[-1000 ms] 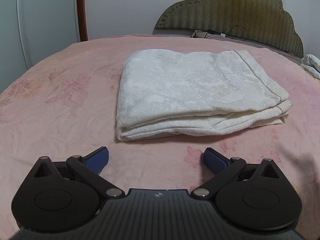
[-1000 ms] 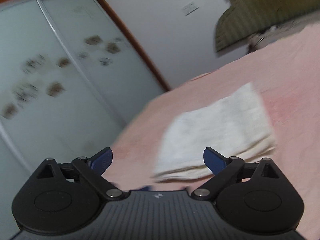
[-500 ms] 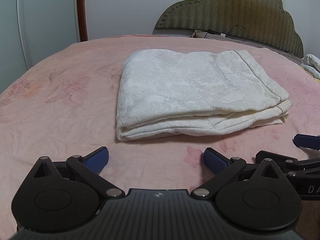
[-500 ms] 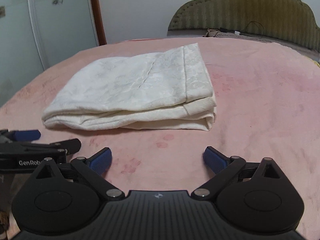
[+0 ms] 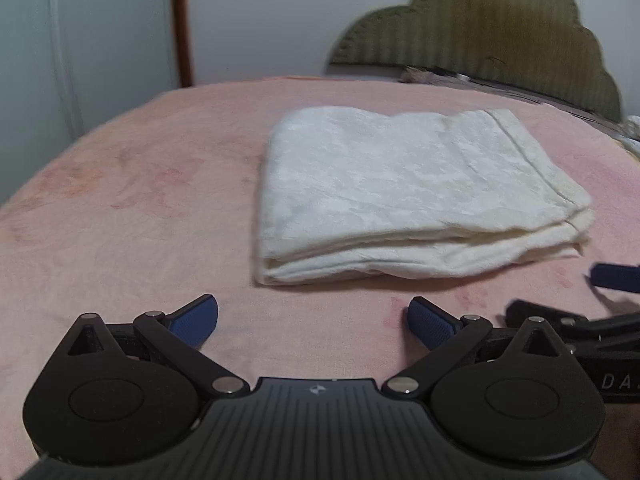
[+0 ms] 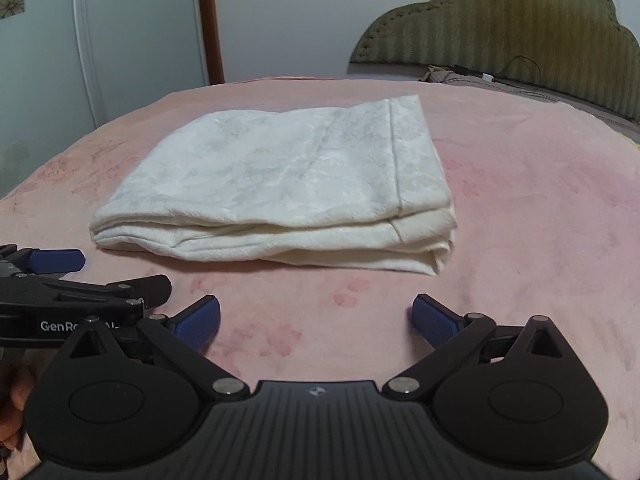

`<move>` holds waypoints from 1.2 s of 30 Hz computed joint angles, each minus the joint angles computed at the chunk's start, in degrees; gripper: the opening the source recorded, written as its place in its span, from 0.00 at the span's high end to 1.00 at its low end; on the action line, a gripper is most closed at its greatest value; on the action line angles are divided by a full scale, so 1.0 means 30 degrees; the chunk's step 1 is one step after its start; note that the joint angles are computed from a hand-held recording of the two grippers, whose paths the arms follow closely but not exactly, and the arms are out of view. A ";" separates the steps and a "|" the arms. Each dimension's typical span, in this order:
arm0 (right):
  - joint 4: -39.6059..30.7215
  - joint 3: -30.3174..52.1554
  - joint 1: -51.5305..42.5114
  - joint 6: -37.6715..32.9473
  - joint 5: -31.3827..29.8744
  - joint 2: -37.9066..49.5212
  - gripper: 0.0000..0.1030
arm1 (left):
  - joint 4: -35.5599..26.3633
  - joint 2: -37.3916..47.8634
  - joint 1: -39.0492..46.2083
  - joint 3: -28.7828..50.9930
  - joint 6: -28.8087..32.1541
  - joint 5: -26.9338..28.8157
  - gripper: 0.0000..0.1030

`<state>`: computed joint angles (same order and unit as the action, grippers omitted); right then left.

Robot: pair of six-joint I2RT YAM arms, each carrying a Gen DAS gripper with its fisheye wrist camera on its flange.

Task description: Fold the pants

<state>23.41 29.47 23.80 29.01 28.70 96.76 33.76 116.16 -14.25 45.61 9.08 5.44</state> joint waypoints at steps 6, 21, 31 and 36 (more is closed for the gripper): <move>0.0037 0.0189 -0.0313 0.0075 -0.0518 0.0517 0.00 | -0.1155 0.0205 0.0362 0.0791 -0.0598 -0.0040 0.00; -0.0548 0.0483 -0.0094 0.1070 0.0831 0.0789 0.00 | -0.1079 0.0297 0.0410 0.0823 -0.0602 0.0129 0.00; -0.0939 0.0724 -0.0015 0.1068 0.0900 0.0920 0.00 | -0.1068 0.0220 0.0472 0.0700 -0.0296 0.0532 0.00; -0.0940 0.0725 -0.0025 0.1081 0.0879 0.0910 0.00 | -0.1064 0.0201 0.0459 0.0674 -0.0290 0.0501 0.00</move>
<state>20.59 31.64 23.73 32.25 31.34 99.49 30.57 116.76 -12.87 47.63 8.21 6.95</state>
